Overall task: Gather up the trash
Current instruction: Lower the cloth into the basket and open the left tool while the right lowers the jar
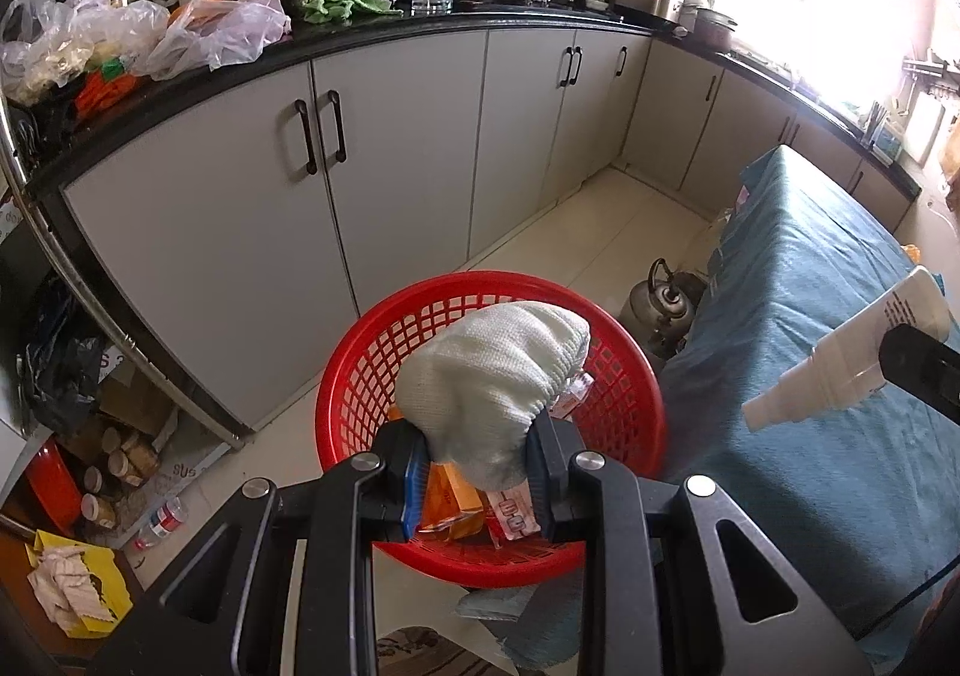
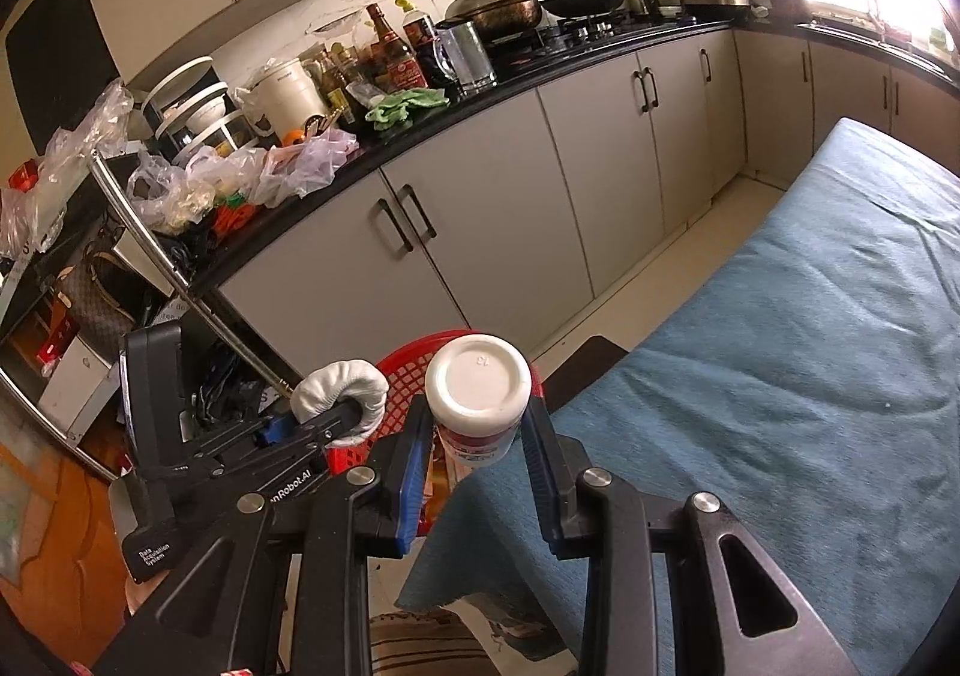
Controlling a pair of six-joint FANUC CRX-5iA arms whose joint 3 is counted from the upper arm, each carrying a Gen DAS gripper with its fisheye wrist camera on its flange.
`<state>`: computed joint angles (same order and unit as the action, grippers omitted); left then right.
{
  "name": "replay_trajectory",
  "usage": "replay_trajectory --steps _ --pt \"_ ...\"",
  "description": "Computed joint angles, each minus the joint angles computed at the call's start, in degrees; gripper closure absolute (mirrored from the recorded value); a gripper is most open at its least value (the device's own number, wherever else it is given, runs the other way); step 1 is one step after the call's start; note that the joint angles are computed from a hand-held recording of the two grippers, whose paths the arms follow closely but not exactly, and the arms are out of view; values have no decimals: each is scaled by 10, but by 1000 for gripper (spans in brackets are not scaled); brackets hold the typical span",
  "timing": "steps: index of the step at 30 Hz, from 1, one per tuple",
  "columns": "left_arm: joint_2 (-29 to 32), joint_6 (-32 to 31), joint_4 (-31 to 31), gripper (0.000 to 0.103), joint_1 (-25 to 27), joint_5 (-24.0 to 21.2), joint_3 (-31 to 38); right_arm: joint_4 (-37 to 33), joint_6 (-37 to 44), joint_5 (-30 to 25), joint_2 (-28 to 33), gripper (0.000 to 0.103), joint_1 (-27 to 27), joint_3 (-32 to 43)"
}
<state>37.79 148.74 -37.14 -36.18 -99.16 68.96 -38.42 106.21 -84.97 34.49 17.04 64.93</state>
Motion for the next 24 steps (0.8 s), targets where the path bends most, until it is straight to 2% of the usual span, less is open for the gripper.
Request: replay_trajectory --steps 24 --pt "-30 27 40 77 30 34 -79 3 -21 -37 51 70 23 52"
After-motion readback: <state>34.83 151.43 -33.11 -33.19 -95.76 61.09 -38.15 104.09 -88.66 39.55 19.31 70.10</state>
